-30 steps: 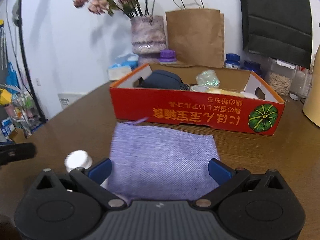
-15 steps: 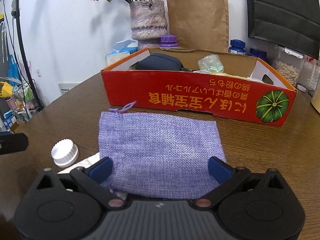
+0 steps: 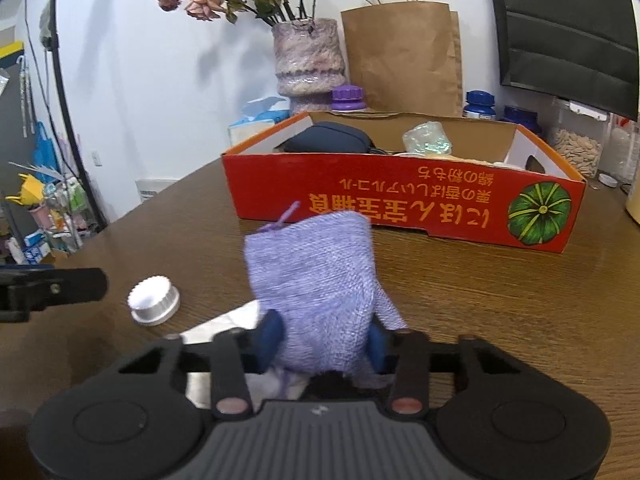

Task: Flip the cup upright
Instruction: 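Close the right gripper on the purple cloth pouch and lift it, then close the left gripper on the white tissue while the right gripper holds the pouch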

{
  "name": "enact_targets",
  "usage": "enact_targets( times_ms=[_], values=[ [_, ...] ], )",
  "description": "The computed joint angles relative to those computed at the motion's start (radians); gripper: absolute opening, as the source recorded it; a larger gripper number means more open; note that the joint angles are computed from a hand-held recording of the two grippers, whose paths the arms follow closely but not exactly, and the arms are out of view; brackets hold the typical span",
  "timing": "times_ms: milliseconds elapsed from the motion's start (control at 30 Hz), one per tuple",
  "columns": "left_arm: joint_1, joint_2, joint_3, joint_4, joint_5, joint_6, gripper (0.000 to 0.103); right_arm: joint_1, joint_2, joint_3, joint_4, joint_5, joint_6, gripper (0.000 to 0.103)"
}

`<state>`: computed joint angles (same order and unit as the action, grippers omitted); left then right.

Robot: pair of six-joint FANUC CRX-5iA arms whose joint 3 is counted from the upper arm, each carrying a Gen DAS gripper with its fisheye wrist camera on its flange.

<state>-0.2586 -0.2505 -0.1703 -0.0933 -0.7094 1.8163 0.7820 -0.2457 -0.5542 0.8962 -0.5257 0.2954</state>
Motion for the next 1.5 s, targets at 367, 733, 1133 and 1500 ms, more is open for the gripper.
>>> enact_targets(
  times_ms=[367,733,1133,1500],
  values=[
    [-0.052,0.015,0.033,-0.066,-0.019,0.062,0.103,-0.049,-0.059,-0.098,0.224,0.098,-0.209,0.009],
    [-0.095,0.04,0.072,-0.113,-0.05,0.108,0.103,-0.121,-0.125,-0.174,0.481,0.163,-0.402,0.009],
    [-0.117,0.076,0.081,-0.052,-0.052,0.059,0.103,-0.232,-0.195,-0.233,0.695,0.246,-0.564,0.009],
    [-0.178,0.163,0.115,0.005,-0.056,-0.033,0.103,-0.187,-0.209,-0.229,0.477,0.242,-0.4,0.009]
  ],
)
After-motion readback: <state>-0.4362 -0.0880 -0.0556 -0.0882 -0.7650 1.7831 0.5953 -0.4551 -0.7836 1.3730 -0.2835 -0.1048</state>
